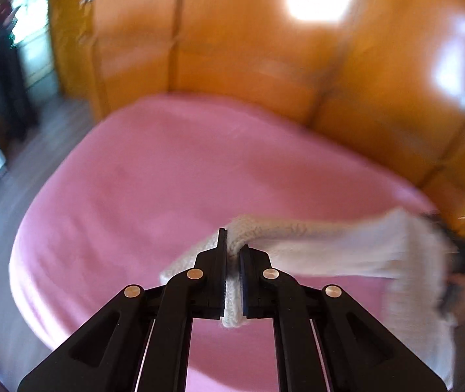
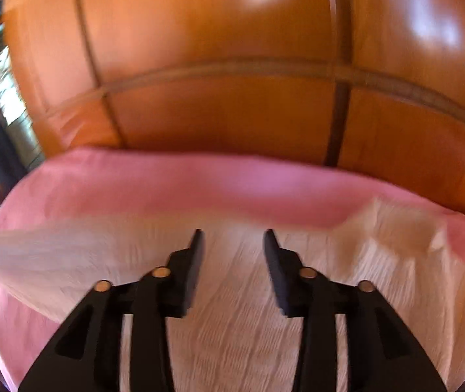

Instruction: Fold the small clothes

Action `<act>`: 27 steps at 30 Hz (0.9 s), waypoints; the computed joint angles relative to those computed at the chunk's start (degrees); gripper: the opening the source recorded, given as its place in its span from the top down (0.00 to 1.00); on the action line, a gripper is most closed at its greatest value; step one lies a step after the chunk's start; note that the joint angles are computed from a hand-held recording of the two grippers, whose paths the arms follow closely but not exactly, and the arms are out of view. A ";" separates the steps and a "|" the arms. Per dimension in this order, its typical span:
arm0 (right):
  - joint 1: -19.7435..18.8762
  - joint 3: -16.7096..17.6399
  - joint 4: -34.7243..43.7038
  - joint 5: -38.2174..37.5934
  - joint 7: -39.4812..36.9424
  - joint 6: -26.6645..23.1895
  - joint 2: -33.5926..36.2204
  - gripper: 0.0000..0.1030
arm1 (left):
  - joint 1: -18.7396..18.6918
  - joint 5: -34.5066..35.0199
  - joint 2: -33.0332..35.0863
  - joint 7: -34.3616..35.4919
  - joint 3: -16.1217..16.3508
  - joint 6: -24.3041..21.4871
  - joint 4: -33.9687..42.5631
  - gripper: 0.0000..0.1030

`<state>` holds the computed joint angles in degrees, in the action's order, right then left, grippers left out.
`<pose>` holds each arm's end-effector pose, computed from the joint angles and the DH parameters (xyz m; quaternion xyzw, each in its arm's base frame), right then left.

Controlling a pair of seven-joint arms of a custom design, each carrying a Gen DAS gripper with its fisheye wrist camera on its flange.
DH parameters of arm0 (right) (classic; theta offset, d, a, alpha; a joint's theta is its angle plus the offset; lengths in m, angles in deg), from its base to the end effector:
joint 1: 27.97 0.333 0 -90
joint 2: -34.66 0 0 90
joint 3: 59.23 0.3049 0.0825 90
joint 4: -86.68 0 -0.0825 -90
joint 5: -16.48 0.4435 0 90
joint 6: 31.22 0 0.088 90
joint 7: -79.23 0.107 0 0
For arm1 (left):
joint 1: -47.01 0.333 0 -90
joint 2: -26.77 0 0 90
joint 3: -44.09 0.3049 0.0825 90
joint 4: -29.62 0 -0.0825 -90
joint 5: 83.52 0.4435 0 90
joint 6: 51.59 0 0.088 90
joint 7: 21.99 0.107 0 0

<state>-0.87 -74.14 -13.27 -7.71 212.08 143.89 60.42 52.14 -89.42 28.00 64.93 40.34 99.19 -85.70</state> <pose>0.7191 0.2127 0.3775 -0.6206 0.6543 -0.2640 0.3420 0.6553 0.0185 0.4726 -0.7249 0.6219 -0.2373 0.1775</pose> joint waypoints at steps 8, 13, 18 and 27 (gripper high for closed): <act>12.38 -12.07 -19.18 -17.60 9.19 2.78 -12.73 0.32 | 0.14 23.14 5.69 -28.15 3.59 -0.06 1.41 0.53; 13.12 -10.93 -29.36 -29.66 16.84 1.26 -21.04 0.24 | 1.70 21.16 4.10 -27.49 2.80 3.77 -3.41 0.37; 12.00 -7.70 -33.33 -33.44 24.45 -0.31 -23.57 0.21 | 4.21 3.59 5.31 -15.71 0.40 11.65 -5.99 0.30; 6.85 -0.70 -37.64 -45.68 41.48 -3.39 -28.05 0.19 | 5.95 -4.75 8.30 -7.90 -3.08 13.95 -3.51 0.96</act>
<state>5.98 -74.84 -50.90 -53.39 253.55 140.51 32.37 58.09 -94.17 36.30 57.02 37.25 113.14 -89.21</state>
